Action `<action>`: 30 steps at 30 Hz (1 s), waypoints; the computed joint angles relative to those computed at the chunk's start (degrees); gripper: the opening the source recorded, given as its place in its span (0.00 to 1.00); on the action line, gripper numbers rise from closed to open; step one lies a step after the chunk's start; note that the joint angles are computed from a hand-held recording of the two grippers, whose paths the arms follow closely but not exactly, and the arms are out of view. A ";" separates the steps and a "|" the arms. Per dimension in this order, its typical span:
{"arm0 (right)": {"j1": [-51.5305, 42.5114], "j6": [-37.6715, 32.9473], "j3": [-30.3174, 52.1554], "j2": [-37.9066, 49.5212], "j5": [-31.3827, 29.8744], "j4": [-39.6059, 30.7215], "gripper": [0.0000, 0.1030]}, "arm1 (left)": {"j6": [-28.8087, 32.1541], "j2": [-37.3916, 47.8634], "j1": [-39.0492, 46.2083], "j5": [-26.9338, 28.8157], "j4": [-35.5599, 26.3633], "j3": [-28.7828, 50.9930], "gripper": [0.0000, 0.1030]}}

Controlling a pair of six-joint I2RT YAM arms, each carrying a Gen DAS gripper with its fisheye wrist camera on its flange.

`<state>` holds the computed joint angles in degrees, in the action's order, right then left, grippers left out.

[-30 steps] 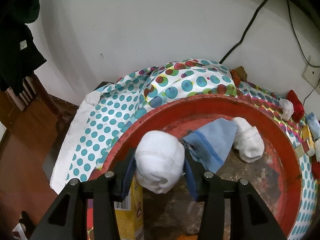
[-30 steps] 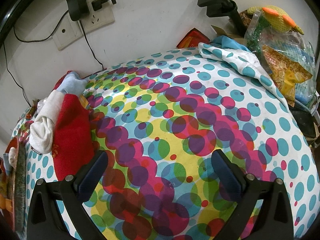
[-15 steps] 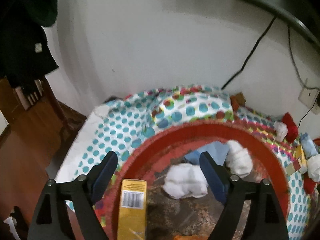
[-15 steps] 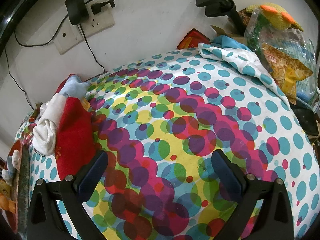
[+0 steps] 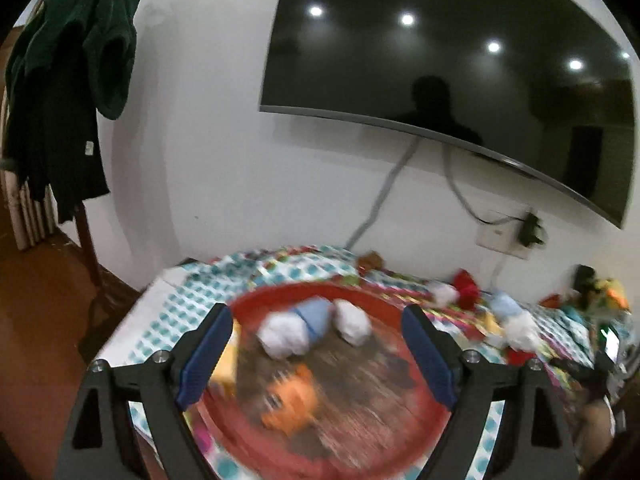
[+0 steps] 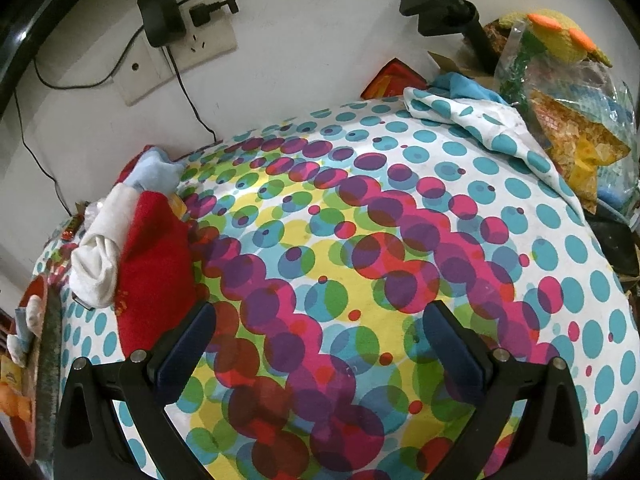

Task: Organize objects
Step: 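Lift the left gripper away from the tray, then grasp the red sock with the right gripper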

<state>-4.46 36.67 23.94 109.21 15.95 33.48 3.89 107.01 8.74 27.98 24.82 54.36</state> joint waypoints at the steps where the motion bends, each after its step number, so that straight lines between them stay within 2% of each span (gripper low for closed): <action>1: 0.43 0.05 0.52 0.17 0.28 -0.41 1.00 | 0.55 -1.19 -0.24 0.53 2.32 -3.74 0.86; 5: 4.94 -0.79 3.94 0.79 4.12 -4.29 1.00 | 3.64 -2.45 0.14 4.37 8.44 -13.71 0.86; 8: 10.88 -0.96 6.27 1.00 6.49 -6.70 1.00 | 3.60 -0.16 1.39 6.44 15.05 -17.95 0.86; 9: 14.45 -0.98 8.76 1.36 8.68 -9.83 1.00 | 4.18 1.22 1.57 6.40 17.49 -18.93 0.86; 11: 19.46 -1.24 13.37 2.09 12.25 -15.45 1.00 | 5.71 3.18 1.52 6.06 18.65 -19.05 0.86; 12: 20.68 -1.56 14.47 2.25 13.08 -16.65 0.99 | 5.97 3.83 1.50 6.73 17.35 -18.34 0.86; 14: 21.87 -1.97 19.50 4.55 15.05 -21.79 0.91 | 6.18 5.19 2.30 9.71 14.23 -16.73 0.86; 15: 20.48 -2.66 23.14 6.70 12.99 -24.43 0.84 | 6.49 5.46 2.62 10.35 13.46 -16.31 0.86; 17: 17.63 -3.58 25.92 8.85 9.51 -25.74 0.44 | 6.64 5.66 2.71 10.66 13.97 -16.40 0.86; 20: 15.45 -3.06 27.26 10.52 7.58 -24.06 0.36 | 6.33 6.01 3.35 11.57 14.32 -15.83 0.86; 23: 15.83 -3.49 27.65 11.10 8.98 -23.65 0.31 | 6.43 6.61 3.54 12.00 12.35 -14.49 0.86; 26: 15.50 -2.52 26.06 10.69 10.51 -23.57 0.30 | 6.90 6.73 3.14 11.53 10.64 -13.91 0.86; 30: 11.99 -3.20 22.82 8.66 10.98 -22.56 0.30 | 7.19 5.84 3.17 12.08 11.31 -15.12 0.86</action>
